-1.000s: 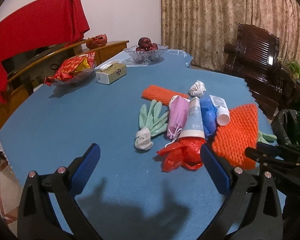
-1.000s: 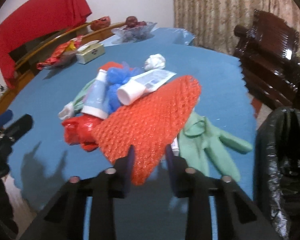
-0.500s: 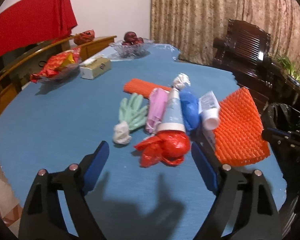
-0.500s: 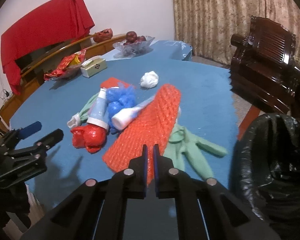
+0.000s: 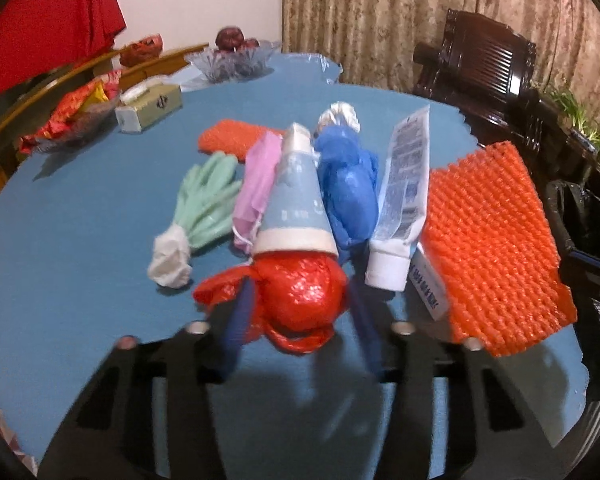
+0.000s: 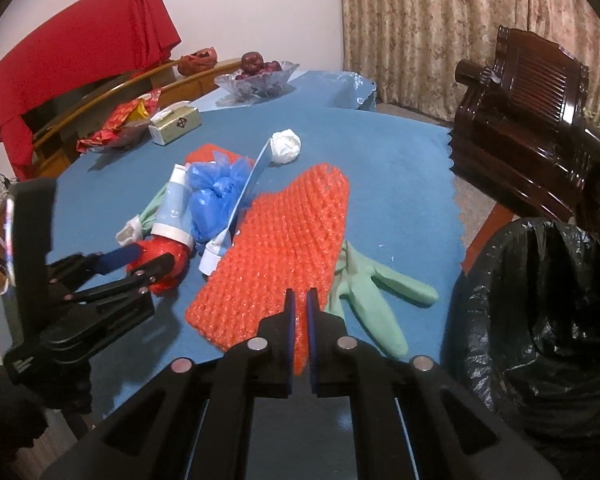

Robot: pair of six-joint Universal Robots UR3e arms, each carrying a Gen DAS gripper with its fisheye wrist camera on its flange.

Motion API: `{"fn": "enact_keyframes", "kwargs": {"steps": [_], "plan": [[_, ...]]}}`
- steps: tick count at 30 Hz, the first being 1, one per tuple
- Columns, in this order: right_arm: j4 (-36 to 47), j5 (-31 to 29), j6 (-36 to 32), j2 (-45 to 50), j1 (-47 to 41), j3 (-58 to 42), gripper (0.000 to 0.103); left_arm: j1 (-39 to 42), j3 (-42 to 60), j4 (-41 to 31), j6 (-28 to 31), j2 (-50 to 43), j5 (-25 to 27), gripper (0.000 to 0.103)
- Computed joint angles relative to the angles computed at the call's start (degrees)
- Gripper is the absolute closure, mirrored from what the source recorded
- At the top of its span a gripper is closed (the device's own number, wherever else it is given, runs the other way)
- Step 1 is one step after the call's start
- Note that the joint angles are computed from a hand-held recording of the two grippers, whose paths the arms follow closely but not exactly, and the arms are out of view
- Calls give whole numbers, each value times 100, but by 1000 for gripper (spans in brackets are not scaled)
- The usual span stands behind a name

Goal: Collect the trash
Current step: 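Close left gripper on the red bag while right gripper grasps and lifts the orange mesh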

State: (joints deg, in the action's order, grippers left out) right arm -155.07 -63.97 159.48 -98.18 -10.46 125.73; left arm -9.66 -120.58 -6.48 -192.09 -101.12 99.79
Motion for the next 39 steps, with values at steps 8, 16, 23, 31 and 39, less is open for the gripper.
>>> {"fn": "enact_keyframes", "kwargs": {"steps": [8, 16, 23, 31, 39], "plan": [[187, 322, -144, -238, -162, 81, 98, -49, -415, 114, -95, 565, 109, 78], [212, 87, -112, -342, -139, 177, 64, -258, -806, -201, -137, 1358, -24, 79], [-85, -436, 104, 347, 218, -3, 36, -143, -706, -115, -76, 1046, -226, 77], [607, 290, -324, 296, -70, 7, 98, -123, -804, -50, -29, 1107, -266, 78], [1376, 1017, -791, -956, -786, 191, 103, -307, -786, -273, -106, 1621, -226, 78]]}}
